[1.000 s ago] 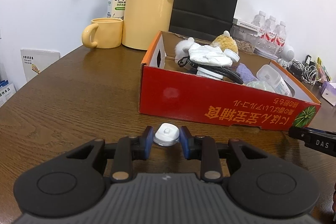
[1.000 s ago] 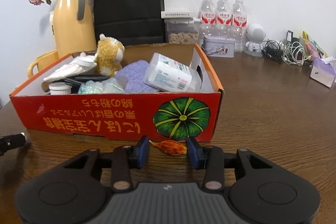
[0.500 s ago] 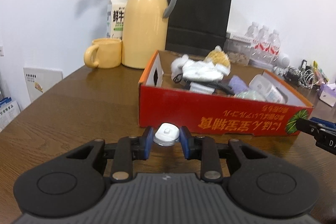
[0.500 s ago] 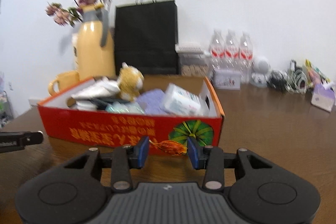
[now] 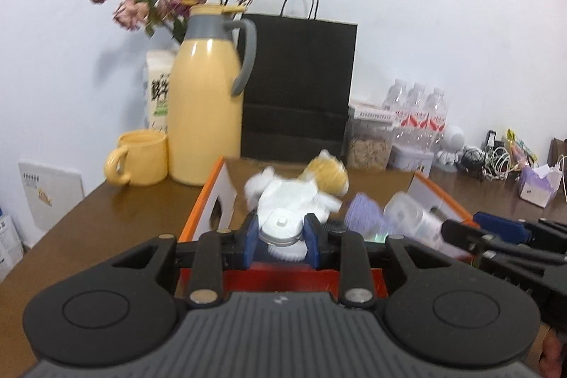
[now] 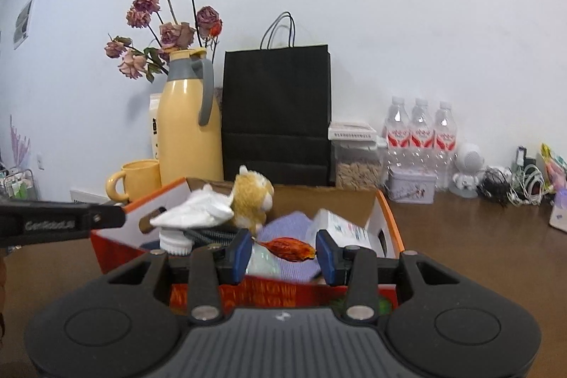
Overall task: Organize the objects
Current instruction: 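Carry the clip and toy fish over the cardboard box with both grippers, then drop the clip and toy fish into the box, opening both grippers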
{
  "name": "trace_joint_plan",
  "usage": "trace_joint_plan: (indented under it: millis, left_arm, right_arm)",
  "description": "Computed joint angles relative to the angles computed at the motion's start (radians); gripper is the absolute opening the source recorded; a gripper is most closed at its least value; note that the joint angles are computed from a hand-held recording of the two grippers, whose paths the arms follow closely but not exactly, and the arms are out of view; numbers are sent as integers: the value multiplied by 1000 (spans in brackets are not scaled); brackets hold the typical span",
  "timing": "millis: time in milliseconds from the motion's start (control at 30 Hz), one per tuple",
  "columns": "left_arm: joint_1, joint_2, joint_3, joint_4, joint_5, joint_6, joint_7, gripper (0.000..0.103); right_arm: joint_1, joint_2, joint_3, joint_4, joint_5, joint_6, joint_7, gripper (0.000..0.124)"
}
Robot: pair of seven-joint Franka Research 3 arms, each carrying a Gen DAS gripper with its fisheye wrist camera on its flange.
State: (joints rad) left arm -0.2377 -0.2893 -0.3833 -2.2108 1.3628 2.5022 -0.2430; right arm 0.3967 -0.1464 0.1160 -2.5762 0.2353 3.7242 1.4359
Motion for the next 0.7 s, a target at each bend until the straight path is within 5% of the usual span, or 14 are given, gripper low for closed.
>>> trace_joint_plan:
  millis: [433,567,700]
  left_arm:
    - [-13,176,57,173,107,1,-24,29]
    - [-8,189,96,159,94,86,-20,29]
    - [-3,185,102,144,89,99,-25,29]
  right_arm:
    - [-14,170,6,218,16,-22,-74,38]
    - [-44,214,-1,223,-97,-29,12,38]
    - [-39,223,2,230,-66,-53,-19,38]
